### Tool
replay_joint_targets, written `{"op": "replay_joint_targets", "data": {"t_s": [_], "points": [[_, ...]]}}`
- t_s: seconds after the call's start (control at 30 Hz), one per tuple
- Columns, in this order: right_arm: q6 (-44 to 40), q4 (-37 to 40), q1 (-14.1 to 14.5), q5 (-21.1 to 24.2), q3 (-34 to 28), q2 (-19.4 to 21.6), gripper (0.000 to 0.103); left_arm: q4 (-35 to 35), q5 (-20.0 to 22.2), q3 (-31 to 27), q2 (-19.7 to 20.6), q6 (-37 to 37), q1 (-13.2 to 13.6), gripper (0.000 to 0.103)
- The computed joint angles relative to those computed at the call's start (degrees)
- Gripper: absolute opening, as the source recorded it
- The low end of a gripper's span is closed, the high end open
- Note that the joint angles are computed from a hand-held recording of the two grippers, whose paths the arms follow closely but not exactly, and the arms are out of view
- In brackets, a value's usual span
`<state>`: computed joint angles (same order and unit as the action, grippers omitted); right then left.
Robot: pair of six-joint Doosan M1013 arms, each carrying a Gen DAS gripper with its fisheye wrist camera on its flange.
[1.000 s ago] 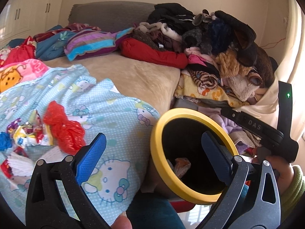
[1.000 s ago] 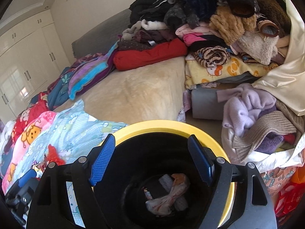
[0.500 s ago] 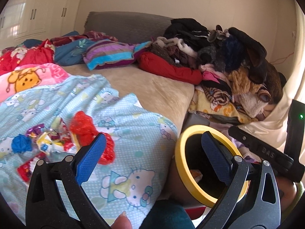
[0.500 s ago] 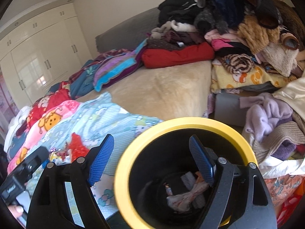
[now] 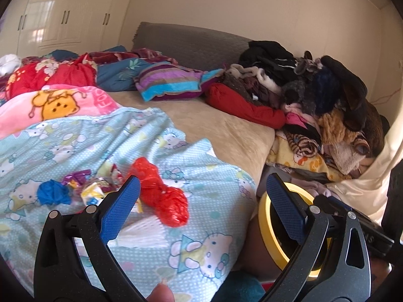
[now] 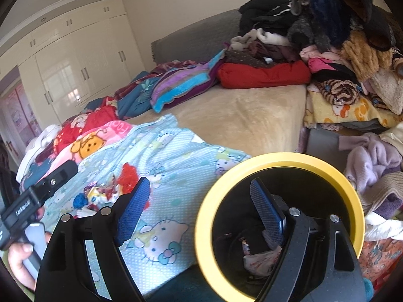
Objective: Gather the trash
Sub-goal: 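Move both open tools back toward the remaining trash on the blanket, then grasp the red candy tube with the left tool while the right tool grasps the white mesh bag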
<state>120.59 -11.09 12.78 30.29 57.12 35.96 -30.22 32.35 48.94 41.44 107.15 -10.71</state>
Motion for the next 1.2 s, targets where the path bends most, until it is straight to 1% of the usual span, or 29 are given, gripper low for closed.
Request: {"op": "replay_joint_targets", "data": {"t_s": [0.17,0.4,0.67,0.87,1.2], "points": [[-4.9,3.6,0.6,0.1,-0.9,0.6,0.082,1.3,-1.0,0.2,-0.2,-2.4,0.8,0.092],[-10.8,7.8,1.8,0.8,-2.8,1.7,0.082,3.8,-2.0,0.2,-0.2,-6.8,1.9,0.092],[-14.9,10.9,2.6,2.5,-5.4,3.3,0.082,7.6,-3.0,0.7,-0.4,-11.8,3.0,0.092],[-17.8,12.7,3.4,4.5,-7.8,4.8,0.082,10.5,-3.3,1.1,-0.5,-14.8,4.1,0.092],[-20.0,14.3,4.4,9.1,-12.6,8.1,0.082,19.1,-1.5,1.9,-0.3,-22.5,6.0,0.092]]}}
